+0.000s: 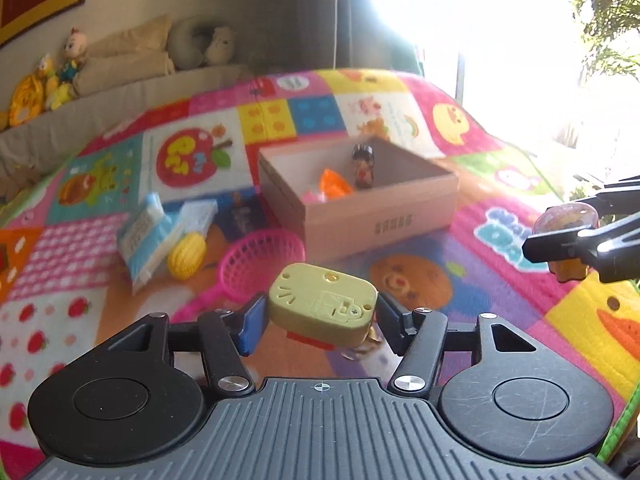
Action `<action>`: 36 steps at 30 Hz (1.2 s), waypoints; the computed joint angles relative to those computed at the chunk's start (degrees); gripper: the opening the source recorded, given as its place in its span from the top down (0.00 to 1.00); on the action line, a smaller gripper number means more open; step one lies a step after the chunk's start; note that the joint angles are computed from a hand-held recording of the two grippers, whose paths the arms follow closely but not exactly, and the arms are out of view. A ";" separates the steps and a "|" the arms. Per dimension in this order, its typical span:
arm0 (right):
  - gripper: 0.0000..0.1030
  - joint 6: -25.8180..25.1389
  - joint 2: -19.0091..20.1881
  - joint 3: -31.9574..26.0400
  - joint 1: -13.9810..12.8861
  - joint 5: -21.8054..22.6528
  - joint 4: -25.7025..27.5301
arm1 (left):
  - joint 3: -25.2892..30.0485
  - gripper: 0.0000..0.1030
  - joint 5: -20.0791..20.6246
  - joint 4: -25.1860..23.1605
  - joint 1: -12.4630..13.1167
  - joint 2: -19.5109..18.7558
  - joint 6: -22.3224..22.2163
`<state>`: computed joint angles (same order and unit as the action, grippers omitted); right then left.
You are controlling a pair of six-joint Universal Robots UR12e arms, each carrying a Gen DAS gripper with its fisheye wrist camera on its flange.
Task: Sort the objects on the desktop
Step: 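Grasp the yellow cheese box with the left tool and drop it into the box, then lower the pink compact into the box and open the right tool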
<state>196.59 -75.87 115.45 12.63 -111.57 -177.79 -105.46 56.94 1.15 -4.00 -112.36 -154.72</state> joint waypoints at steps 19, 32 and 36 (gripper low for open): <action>0.46 -3.22 0.51 -3.63 -5.02 -4.14 -9.59 | 20.20 0.25 0.79 3.10 -6.95 -11.33 -11.71; 0.46 2.80 5.74 -12.03 -9.41 7.91 -0.59 | 4.23 0.07 5.25 -1.25 -1.57 -4.13 -1.66; 0.45 4.86 10.84 -18.73 -10.04 9.45 -1.04 | 2.72 0.06 6.45 -1.81 -0.01 -3.36 -3.64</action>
